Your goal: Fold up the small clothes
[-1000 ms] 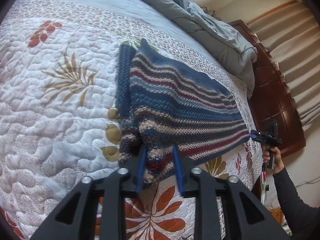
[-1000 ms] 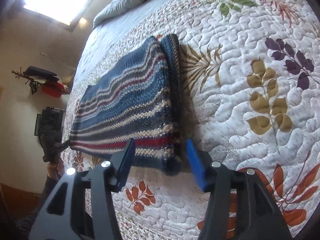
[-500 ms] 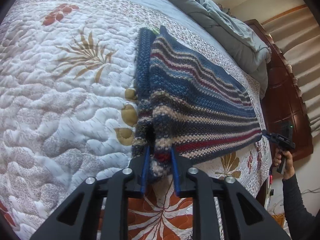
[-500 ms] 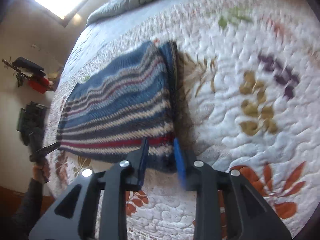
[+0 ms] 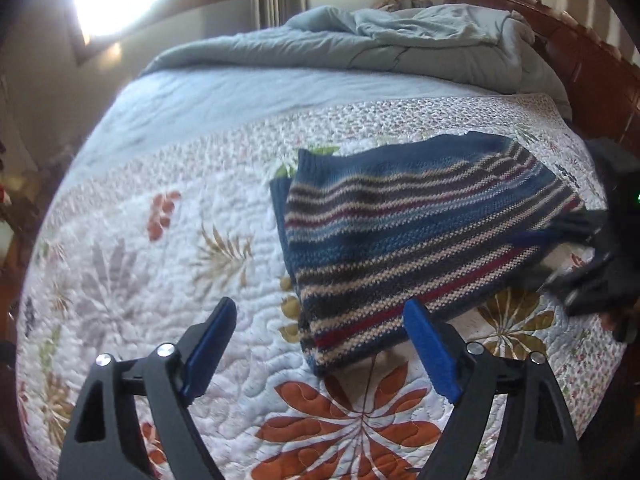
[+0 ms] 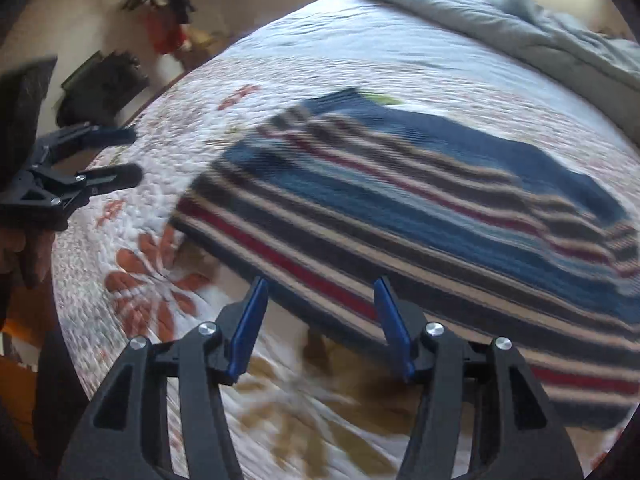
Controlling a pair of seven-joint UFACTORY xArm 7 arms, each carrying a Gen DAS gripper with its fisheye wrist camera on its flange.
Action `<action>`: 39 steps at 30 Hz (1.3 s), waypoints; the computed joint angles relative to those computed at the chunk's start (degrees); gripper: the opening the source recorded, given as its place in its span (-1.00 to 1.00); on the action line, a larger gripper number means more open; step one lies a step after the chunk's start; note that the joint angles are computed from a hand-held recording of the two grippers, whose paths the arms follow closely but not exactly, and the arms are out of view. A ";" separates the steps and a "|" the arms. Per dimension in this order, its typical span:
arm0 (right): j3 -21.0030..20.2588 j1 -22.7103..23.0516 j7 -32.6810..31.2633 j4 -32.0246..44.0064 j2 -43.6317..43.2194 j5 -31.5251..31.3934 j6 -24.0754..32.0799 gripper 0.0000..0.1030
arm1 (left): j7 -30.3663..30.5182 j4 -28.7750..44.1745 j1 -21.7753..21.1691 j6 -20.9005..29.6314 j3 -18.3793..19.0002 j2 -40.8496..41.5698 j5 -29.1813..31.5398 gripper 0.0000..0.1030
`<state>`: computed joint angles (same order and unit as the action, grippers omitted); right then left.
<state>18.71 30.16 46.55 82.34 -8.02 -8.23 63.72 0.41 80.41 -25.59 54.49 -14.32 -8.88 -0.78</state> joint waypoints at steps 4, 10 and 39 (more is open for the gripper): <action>0.70 3.02 1.12 9.86 12.06 -5.08 -3.09 0.13 | 2.01 1.53 0.43 -1.72 0.08 1.29 3.03 0.74; -2.89 7.81 0.13 18.16 20.94 -5.21 -1.29 0.22 | 5.40 3.06 1.67 -3.86 1.73 4.41 2.84 0.79; -22.88 39.95 -24.27 55.64 51.02 -42.81 34.54 0.43 | 2.94 54.44 10.35 24.93 -2.15 52.83 -32.99 0.87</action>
<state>-4.17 70.11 22.29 137.98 43.00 -51.04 98.26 3.35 134.85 -15.24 79.42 -16.47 43.95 -33.76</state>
